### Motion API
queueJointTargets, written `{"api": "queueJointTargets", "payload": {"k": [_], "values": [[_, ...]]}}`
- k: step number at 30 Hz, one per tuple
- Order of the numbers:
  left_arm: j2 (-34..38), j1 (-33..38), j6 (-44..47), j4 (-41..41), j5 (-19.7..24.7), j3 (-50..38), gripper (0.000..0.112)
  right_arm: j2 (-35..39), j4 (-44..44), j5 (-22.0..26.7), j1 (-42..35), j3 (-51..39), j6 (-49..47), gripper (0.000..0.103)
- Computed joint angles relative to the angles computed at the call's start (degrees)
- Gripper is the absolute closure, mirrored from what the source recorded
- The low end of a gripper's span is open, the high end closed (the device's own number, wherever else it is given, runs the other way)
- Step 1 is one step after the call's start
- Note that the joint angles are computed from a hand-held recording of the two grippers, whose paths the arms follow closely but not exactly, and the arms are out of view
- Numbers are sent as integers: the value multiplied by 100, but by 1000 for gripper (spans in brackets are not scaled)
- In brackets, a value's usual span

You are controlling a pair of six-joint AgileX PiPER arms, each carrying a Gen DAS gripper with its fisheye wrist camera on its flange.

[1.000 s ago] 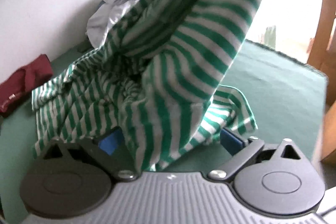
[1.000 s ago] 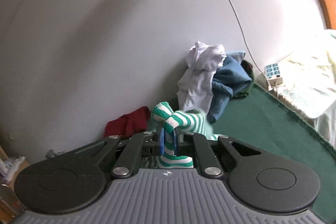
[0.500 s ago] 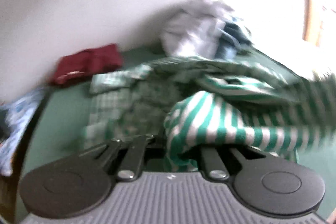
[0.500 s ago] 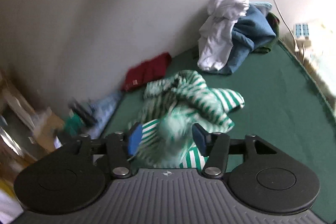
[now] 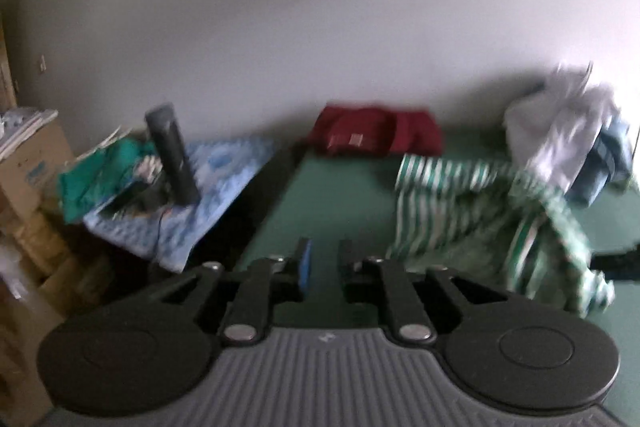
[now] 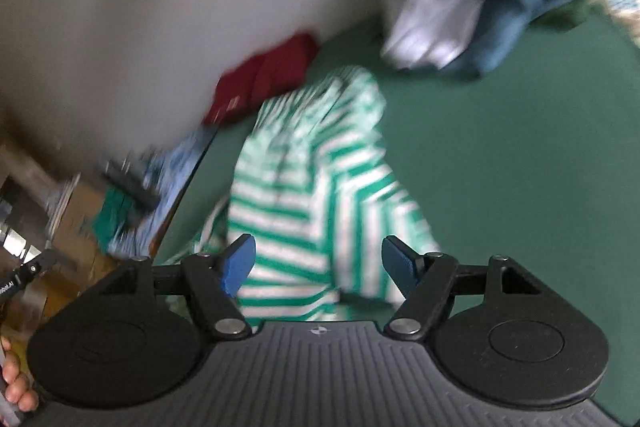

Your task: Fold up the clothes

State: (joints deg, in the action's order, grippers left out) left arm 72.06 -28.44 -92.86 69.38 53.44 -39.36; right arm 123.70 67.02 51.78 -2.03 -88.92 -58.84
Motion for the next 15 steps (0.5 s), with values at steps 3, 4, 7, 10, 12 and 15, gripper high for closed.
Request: {"api": "queueJointTargets", "payload": {"k": [3, 4, 7, 10, 12, 15], "values": [[393, -164, 9, -55, 44, 134, 42, 199, -213, -400, 322, -164, 170, 62], [530, -242, 4, -62, 83, 173, 37, 254, -194, -291, 254, -261, 328, 92], [752, -484, -140, 278, 153, 377, 29, 414, -71, -7, 58, -523, 747, 93], [917, -260, -212, 905, -293, 542, 28, 76, 900, 758, -708, -332, 363, 96], [990, -12, -86, 1196, -875, 542, 30, -231, 1561, 1084, -1215, -75, -43, 100], [1256, 284, 80, 1754, -1718, 498, 29, -954, 1978, 860, -1866, 532, -629, 100]]}}
